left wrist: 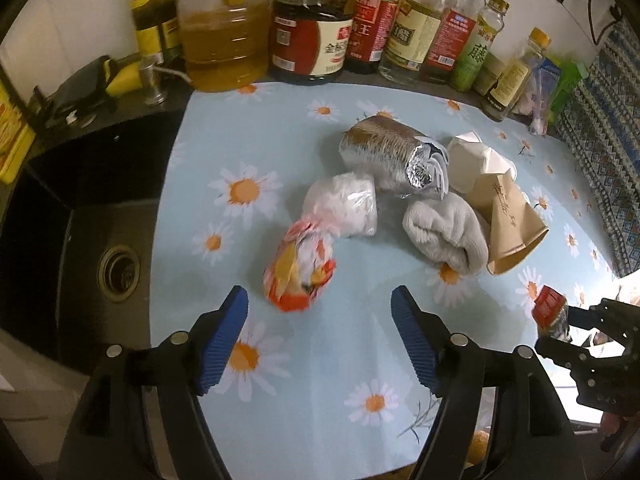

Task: Collect trash
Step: 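Grasp the red-white candy wrapper with the left gripper, then carry both wrappers down into the black bin and release them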

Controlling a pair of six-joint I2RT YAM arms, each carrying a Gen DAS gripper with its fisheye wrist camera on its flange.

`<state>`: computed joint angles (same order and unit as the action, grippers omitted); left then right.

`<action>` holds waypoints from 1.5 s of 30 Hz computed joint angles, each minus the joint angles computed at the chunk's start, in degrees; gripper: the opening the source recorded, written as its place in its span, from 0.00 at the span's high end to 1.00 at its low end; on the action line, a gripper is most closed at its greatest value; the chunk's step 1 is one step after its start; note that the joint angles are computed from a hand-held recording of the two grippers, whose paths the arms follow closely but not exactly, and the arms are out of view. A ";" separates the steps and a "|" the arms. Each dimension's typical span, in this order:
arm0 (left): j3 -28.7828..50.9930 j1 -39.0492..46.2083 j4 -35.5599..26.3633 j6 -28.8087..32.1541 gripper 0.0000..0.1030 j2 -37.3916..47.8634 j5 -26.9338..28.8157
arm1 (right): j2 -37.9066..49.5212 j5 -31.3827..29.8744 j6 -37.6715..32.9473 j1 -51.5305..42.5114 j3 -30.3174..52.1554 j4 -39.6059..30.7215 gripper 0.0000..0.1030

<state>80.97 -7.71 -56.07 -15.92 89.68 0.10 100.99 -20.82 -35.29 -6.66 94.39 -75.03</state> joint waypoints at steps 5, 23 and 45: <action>2.33 1.83 0.55 2.73 0.30 4.64 -0.06 | 0.51 0.56 0.51 -1.57 -0.20 -0.25 0.52; 3.28 3.18 1.00 6.15 0.57 9.38 -0.75 | 0.59 0.61 1.47 -3.09 -1.11 0.04 0.52; -10.37 -5.98 -2.33 -3.18 0.58 -12.79 -0.16 | -9.08 -2.81 -0.17 -2.46 -7.98 -0.38 0.52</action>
